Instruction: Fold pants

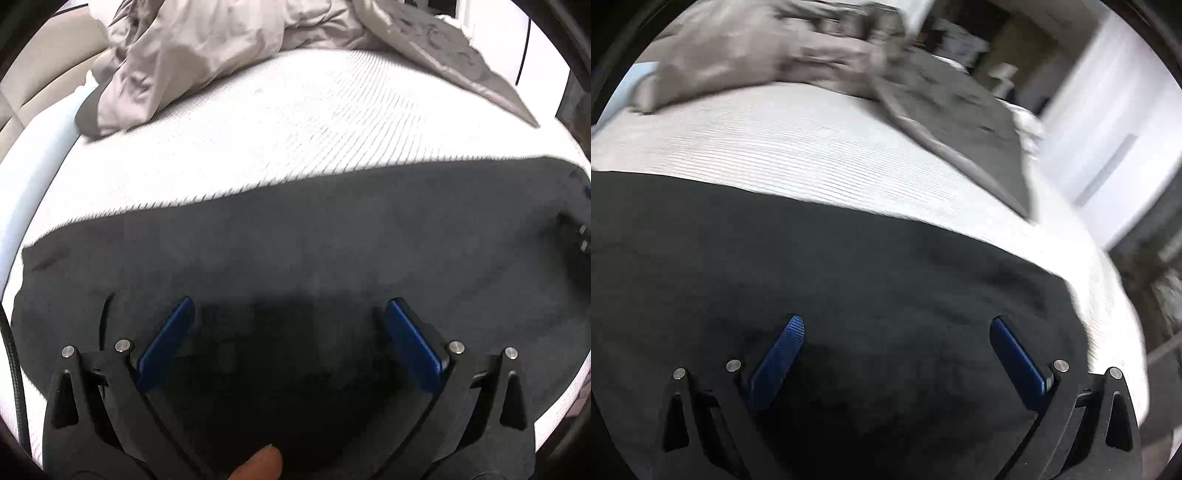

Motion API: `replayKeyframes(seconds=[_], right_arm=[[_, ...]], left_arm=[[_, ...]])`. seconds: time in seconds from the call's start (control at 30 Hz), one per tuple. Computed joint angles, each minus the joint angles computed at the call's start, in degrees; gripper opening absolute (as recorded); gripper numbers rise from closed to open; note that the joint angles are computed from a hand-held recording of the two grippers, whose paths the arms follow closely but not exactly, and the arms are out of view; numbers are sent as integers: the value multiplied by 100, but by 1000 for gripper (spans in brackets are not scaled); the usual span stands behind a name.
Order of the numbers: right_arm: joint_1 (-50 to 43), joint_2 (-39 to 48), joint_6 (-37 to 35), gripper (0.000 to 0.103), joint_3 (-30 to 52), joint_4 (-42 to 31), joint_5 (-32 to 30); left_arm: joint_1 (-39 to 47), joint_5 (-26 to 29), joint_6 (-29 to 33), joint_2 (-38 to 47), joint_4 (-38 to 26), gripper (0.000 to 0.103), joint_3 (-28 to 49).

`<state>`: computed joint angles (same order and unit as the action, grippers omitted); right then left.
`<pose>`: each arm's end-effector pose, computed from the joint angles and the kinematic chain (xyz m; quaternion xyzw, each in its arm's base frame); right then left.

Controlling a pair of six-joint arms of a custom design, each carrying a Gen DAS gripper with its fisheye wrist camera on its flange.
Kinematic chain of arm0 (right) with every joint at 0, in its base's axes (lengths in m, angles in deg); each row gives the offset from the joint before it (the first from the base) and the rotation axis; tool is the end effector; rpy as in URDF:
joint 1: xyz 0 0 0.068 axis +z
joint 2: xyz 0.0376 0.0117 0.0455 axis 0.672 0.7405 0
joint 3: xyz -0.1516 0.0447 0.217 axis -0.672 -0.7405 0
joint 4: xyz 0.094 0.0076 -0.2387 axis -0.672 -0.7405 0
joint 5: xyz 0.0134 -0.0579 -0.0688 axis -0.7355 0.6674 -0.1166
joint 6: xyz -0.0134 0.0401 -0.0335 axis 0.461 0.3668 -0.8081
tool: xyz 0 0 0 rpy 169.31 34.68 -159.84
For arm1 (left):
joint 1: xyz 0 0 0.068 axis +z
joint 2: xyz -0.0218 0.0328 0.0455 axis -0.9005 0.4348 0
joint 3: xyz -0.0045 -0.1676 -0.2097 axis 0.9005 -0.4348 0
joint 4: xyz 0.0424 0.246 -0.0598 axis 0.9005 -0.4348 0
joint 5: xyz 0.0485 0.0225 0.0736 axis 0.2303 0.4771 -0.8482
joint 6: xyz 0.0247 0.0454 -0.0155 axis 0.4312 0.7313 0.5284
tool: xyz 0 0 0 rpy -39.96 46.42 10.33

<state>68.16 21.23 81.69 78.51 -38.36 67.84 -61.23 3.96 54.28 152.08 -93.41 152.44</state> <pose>0.2300 0.0908 0.1986 -0.0024 0.9387 -0.1715 0.2991 0.3500 0.0133 0.2164 0.1628 0.9523 -0.0156 0.2578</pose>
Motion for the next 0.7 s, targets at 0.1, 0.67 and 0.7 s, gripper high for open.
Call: replayKeyframes(seconds=[0.1,0.67,0.7], right_arm=[[131,761,-172,102,623,334,-724],[-2855,988,-302,102,376,1124,-1440],[-2622,1019,-355,102,463,1030,-1107]], left_arm=[[-167,304,-224,223,91,103,346],[18,167,-390,2269,-802,102,2658],[-13,315,-411,2242,-787,102,2686]])
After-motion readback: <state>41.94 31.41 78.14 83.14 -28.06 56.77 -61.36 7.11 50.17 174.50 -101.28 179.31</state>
